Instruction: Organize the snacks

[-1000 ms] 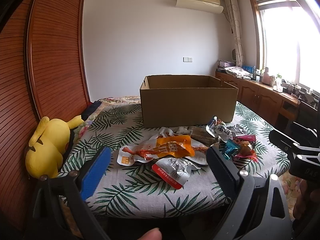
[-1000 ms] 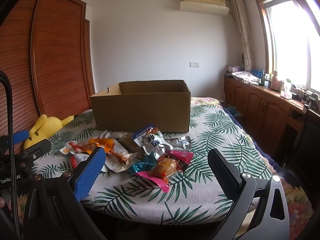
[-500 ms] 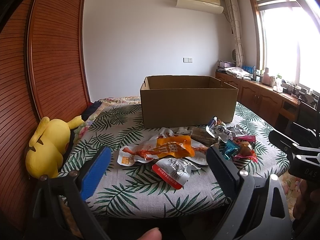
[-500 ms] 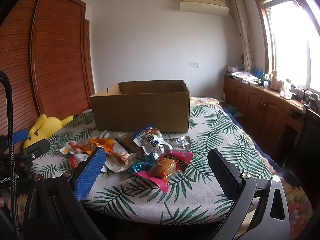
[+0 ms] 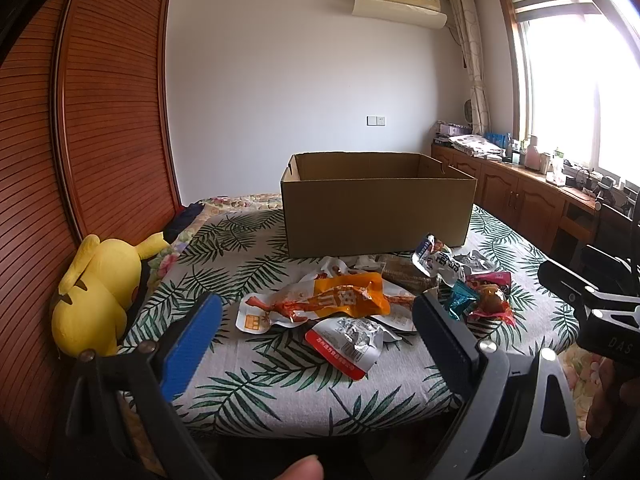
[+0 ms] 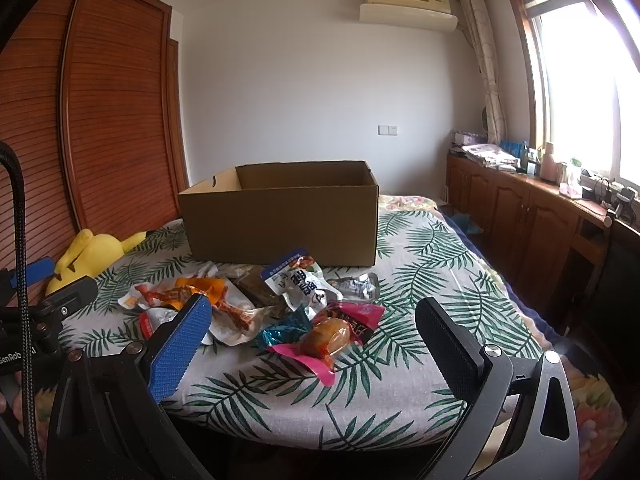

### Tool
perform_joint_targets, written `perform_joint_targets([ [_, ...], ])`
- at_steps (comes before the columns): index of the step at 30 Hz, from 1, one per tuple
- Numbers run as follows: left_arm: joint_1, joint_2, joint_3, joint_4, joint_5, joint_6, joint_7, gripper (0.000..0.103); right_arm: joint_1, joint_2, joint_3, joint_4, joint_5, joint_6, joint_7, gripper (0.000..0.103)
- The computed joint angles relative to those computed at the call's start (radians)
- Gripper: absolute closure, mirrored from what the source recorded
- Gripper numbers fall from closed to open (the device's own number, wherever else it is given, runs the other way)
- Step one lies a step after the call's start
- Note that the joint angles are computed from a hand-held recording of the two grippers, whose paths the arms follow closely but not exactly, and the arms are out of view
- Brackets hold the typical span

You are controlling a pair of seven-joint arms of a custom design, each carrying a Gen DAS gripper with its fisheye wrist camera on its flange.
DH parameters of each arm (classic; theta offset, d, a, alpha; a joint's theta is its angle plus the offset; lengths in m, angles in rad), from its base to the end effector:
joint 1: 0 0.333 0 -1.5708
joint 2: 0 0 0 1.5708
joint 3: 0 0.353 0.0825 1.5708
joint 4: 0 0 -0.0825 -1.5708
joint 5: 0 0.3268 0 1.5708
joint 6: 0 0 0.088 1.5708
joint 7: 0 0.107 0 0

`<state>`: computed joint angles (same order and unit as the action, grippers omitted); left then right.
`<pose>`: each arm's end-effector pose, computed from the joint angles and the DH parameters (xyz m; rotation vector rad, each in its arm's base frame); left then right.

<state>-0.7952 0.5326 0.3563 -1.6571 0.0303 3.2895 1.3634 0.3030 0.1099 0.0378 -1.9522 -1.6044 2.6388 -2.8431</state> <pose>0.5975 -0.3561 0.5186 -1.2159 1.8808 -1.1845 0.5266 0.2128 0.5285 -1.3448 1.7020 -1.0928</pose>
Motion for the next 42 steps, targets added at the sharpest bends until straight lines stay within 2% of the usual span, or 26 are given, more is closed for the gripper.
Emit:
perform_joint_targets([
  [29, -0.007, -0.005, 0.010, -0.002, -0.007, 0.002, 0.007, 0.006, -0.004, -0.002, -0.002, 0.000, 0.002, 0.004, -0.012, 0.000],
  [38, 0.031, 0.002, -0.033, 0.010, 0.017, -0.028, -0.008, 0.006, -0.006, 0.012, -0.004, 0.001, 0.010, 0.014, -0.024, 0.000],
  [42, 0.086, 0.020, -0.093, 0.043, 0.053, -0.072, -0.021, 0.006, -0.013, 0.030, -0.013, 0.004, 0.036, 0.043, -0.067, 0.000],
])
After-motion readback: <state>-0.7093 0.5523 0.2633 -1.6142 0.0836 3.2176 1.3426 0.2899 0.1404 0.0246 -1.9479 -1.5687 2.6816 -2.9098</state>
